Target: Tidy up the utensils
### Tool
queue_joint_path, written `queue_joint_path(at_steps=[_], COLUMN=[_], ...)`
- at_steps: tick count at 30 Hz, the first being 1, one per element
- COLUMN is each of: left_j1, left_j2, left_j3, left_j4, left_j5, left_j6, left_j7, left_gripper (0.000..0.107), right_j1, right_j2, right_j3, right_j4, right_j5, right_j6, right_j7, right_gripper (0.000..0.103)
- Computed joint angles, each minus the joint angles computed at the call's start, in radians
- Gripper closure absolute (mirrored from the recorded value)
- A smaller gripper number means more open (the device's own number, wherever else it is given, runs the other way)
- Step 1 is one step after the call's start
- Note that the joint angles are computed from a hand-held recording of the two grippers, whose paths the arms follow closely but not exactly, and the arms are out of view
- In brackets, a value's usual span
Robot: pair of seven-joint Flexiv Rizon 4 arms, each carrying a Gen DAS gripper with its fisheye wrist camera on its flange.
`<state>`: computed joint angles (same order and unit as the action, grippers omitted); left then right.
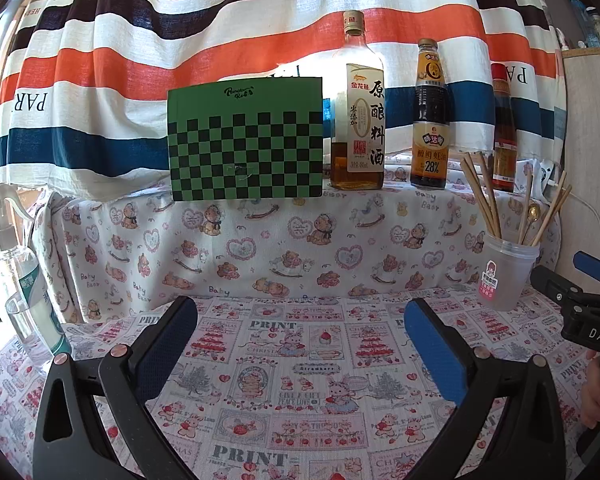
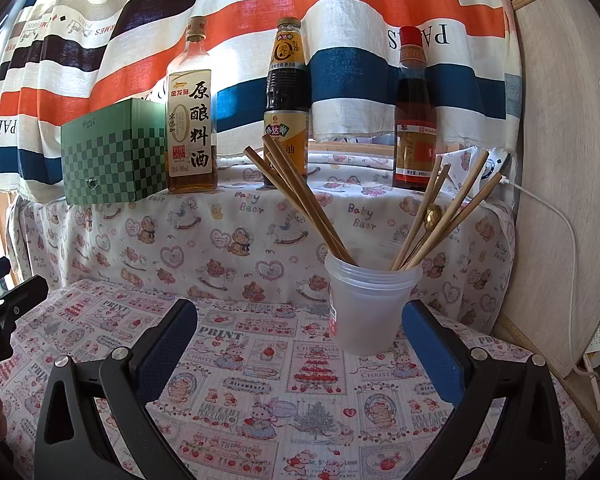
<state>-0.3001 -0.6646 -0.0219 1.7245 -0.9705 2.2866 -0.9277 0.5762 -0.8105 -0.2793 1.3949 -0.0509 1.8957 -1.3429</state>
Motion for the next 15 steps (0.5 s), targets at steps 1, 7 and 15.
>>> queue_joint_path(at_steps=[1,7,15], left_j1=[0.001,0.000,-0.004], left_j2=[0.000,0.000,-0.002], left_j3=[0.000,0.001,0.002], left_j4=[0.000,0.000,-0.004], left_j5=[0.003,0.002,-0.006], left_j6=[0.000,-0.001,-0.001], left_j7=[-0.002,-0.002,0.004], left_gripper=[0.004,0.004,0.004], right_j1=[0.001,0.002,0.000], right_j2=[0.001,-0.001,-0.001], right_j3=[0.000,-0.003,0.000], right_j4=[0.001,0.000,-0.002], right_j5=[0.000,0.002,0.001], right_j6=[-0.001,0.000,-0.001], right_j7=[0.000,-0.001,-0.001], right_gripper=[0.000,0.000,0.000])
